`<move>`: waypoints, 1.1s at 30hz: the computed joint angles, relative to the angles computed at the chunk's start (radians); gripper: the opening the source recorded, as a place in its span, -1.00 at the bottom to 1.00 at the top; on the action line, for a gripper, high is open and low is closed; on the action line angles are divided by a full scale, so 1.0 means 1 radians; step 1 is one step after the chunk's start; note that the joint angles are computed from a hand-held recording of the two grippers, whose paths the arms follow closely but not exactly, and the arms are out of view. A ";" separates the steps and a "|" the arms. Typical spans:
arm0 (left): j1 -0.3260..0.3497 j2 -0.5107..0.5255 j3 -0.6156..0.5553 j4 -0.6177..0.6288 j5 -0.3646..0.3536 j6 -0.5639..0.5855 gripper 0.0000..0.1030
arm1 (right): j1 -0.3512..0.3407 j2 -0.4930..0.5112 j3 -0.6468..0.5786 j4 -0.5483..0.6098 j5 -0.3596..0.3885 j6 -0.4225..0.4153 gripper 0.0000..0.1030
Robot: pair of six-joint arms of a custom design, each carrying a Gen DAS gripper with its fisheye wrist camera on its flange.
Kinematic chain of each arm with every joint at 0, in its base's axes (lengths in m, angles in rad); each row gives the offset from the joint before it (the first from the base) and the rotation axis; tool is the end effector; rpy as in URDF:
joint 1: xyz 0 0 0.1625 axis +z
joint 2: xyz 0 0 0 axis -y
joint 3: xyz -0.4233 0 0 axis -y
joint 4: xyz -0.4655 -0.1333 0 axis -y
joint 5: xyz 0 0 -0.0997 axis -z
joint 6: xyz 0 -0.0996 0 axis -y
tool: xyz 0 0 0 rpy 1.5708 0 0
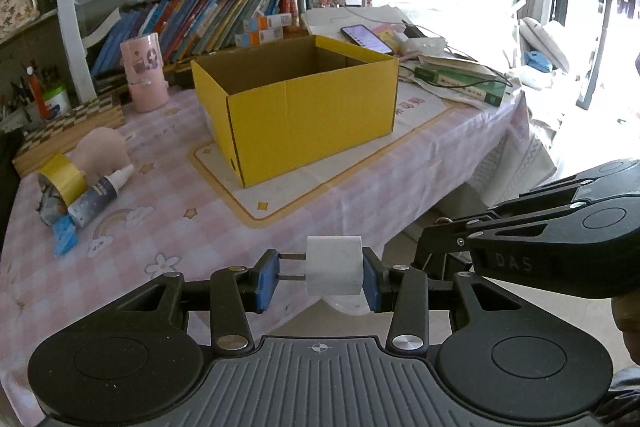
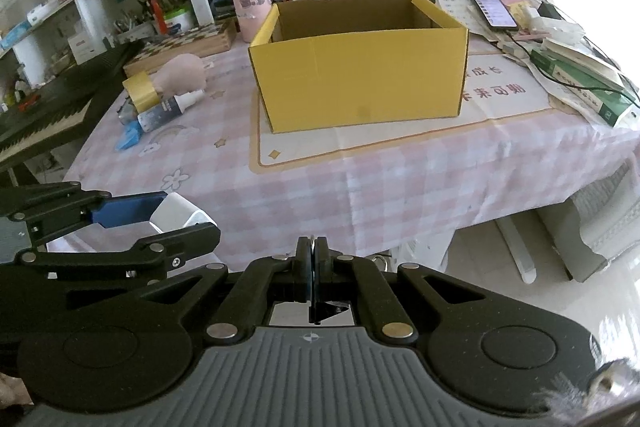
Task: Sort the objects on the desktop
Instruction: 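Carry the eraser and binder clip in both tools toward the yellow box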
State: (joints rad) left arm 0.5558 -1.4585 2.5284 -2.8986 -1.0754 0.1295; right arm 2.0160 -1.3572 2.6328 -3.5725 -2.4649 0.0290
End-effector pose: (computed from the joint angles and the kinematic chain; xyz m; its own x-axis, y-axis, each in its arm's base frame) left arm -0.2357 -0.3591 0.1155 -0.4564 0.7435 -0.4887 0.8878 0.4176 -0.1936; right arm 0.1971 -0.2839 0.1504 -0.7971 0.2170 0.5635 -0.2990 0.6689 -0.6806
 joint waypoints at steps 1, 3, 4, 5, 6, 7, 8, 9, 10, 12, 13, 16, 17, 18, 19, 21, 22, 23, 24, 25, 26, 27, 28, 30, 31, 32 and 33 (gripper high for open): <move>0.001 0.009 -0.005 -0.003 0.000 0.000 -0.20 | -0.006 -0.006 0.000 0.003 0.005 -0.006 -0.96; 0.002 0.025 -0.013 -0.009 0.001 0.000 -0.20 | -0.018 -0.017 -0.001 0.008 0.015 -0.019 -0.96; 0.004 0.032 -0.018 -0.012 0.000 0.001 -0.20 | -0.023 -0.020 -0.003 0.012 0.020 -0.023 -0.96; 0.005 0.041 -0.023 -0.014 0.001 0.002 -0.20 | -0.030 -0.027 -0.003 0.014 0.026 -0.031 -0.96; 0.006 0.048 -0.028 -0.016 0.000 0.002 -0.20 | -0.038 -0.033 -0.003 0.016 0.032 -0.039 -0.96; 0.008 0.056 -0.033 -0.019 0.000 0.003 -0.20 | -0.045 -0.039 -0.004 0.019 0.038 -0.045 -0.96; 0.009 0.064 -0.038 -0.021 0.000 0.004 -0.20 | -0.052 -0.044 -0.004 0.022 0.044 -0.051 -0.96; 0.010 0.070 -0.042 -0.022 0.000 0.004 -0.20 | -0.059 -0.050 -0.005 0.026 0.050 -0.057 -0.96; 0.012 0.078 -0.047 -0.025 0.000 0.004 -0.20 | -0.065 -0.055 -0.006 0.029 0.056 -0.064 -0.96; 0.015 0.095 -0.057 -0.030 0.000 0.005 -0.20 | -0.078 -0.063 -0.009 0.036 0.066 -0.076 -0.96; 0.016 0.101 -0.061 -0.032 -0.001 0.006 -0.20 | -0.084 -0.066 -0.010 0.037 0.071 -0.082 -0.96; 0.018 0.116 -0.070 -0.039 -0.002 0.007 -0.20 | -0.103 -0.080 -0.013 0.048 0.086 -0.099 -0.96; 0.018 0.117 -0.071 -0.039 -0.002 0.007 -0.20 | -0.111 -0.086 -0.015 0.052 0.092 -0.106 -0.96; 0.019 0.119 -0.071 -0.041 -0.002 0.008 -0.20 | -0.117 -0.090 -0.017 0.057 0.097 -0.112 -0.96; 0.019 0.117 -0.070 -0.041 -0.002 0.008 -0.20 | -0.123 -0.096 -0.019 0.062 0.102 -0.119 -0.96; 0.022 0.138 -0.083 -0.054 -0.003 0.012 -0.20 | -0.135 -0.104 -0.026 0.070 0.110 -0.135 -0.96; 0.023 0.155 -0.093 -0.062 -0.003 0.014 -0.20 | -0.142 -0.108 -0.029 0.074 0.116 -0.144 -0.96; 0.024 0.169 -0.102 -0.070 -0.002 0.015 -0.20 | -0.150 -0.113 -0.032 0.078 0.123 -0.156 -0.96; 0.026 0.186 -0.113 -0.081 0.000 0.019 -0.20 | -0.158 -0.117 -0.036 0.081 0.130 -0.168 -0.96; 0.026 0.199 -0.121 -0.090 0.001 0.021 -0.20 | -0.167 -0.123 -0.040 0.084 0.140 -0.183 -0.96; 0.027 0.214 -0.131 -0.101 0.004 0.024 -0.20 | -0.176 -0.128 -0.045 0.085 0.149 -0.198 -0.96; 0.028 0.230 -0.143 -0.112 0.006 0.026 -0.20 | -0.183 -0.131 -0.051 0.086 0.156 -0.211 -0.96; 0.029 0.243 -0.153 -0.123 0.007 0.028 -0.20 | -0.192 -0.135 -0.057 0.083 0.166 -0.229 -0.96; 0.029 0.271 -0.171 -0.161 0.011 0.038 -0.20 | -0.207 -0.142 -0.068 0.070 0.184 -0.271 -0.96; 0.028 0.282 -0.178 -0.185 0.011 0.046 -0.20 | -0.212 -0.146 -0.073 0.061 0.193 -0.294 -0.96; 0.026 0.297 -0.187 -0.214 0.012 0.056 -0.20 | -0.217 -0.152 -0.078 0.052 0.204 -0.319 -0.96; 0.025 0.311 -0.196 -0.237 0.012 0.064 -0.20 | -0.223 -0.156 -0.085 0.041 0.216 -0.349 -0.96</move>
